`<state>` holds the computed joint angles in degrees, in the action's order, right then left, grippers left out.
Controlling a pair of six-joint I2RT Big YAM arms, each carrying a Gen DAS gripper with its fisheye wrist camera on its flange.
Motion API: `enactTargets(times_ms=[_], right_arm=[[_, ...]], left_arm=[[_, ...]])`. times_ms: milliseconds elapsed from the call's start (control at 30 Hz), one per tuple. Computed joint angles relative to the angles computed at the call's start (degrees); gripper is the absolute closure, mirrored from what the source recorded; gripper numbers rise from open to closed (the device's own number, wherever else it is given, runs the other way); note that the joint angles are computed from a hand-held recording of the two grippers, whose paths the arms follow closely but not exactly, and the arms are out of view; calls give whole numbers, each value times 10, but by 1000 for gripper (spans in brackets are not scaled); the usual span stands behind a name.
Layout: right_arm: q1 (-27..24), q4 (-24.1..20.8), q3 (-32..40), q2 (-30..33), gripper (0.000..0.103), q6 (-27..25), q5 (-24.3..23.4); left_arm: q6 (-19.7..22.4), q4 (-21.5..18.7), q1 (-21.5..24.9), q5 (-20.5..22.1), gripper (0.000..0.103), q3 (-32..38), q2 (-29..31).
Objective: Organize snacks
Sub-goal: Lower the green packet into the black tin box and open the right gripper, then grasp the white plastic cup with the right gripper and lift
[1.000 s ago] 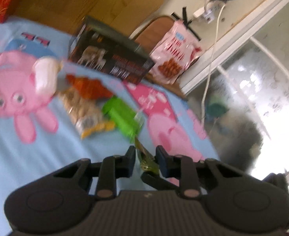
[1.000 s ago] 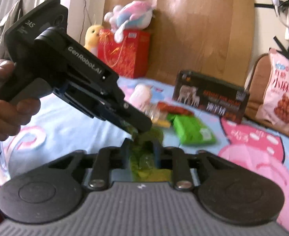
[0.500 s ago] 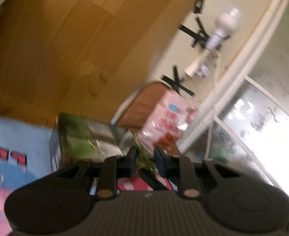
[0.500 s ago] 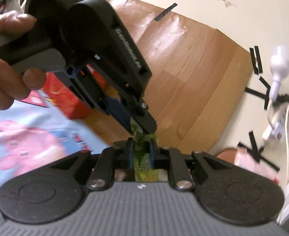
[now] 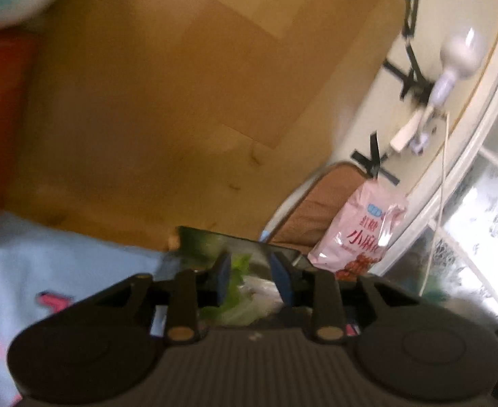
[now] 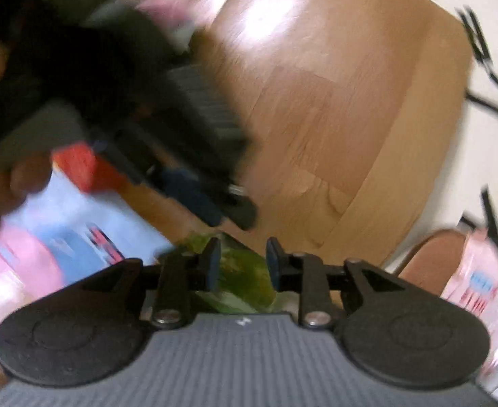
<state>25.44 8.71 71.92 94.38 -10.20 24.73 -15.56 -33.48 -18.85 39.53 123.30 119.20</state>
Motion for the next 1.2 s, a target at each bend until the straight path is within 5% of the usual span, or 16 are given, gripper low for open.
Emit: enactTargets(times_ms=[133,400,467,500,567,667,833,1000,1200], right_arm=[[2,-85,-43,-51,69,184,-152],[46,-217,22,15,61,255,-170],[43,-231,35,27,60,279,-189],[41,-249,49,27,68,283,-202],[48,-259,42,12,69,274,-205],[61,-261,4,-24,69,225,-230],[107,-270,-103,-122,69,161,-197],[145,-274,-192,-209,69,161,-133],[159,-246,-231,-234,60,186,-68]], left_arm=[[-23,29,36,-2,74,-123,-68],[27,-4,35,-24,68,-208,-96],[41,-14,30,-40,71,-213,-97],[44,-9,30,-43,77,-222,-102],[47,-22,34,-15,87,-236,-112],[63,-46,35,20,88,-275,-141],[98,-39,25,47,87,-391,-219],[114,-36,13,76,81,-453,-262],[108,-36,14,86,68,-459,-282]])
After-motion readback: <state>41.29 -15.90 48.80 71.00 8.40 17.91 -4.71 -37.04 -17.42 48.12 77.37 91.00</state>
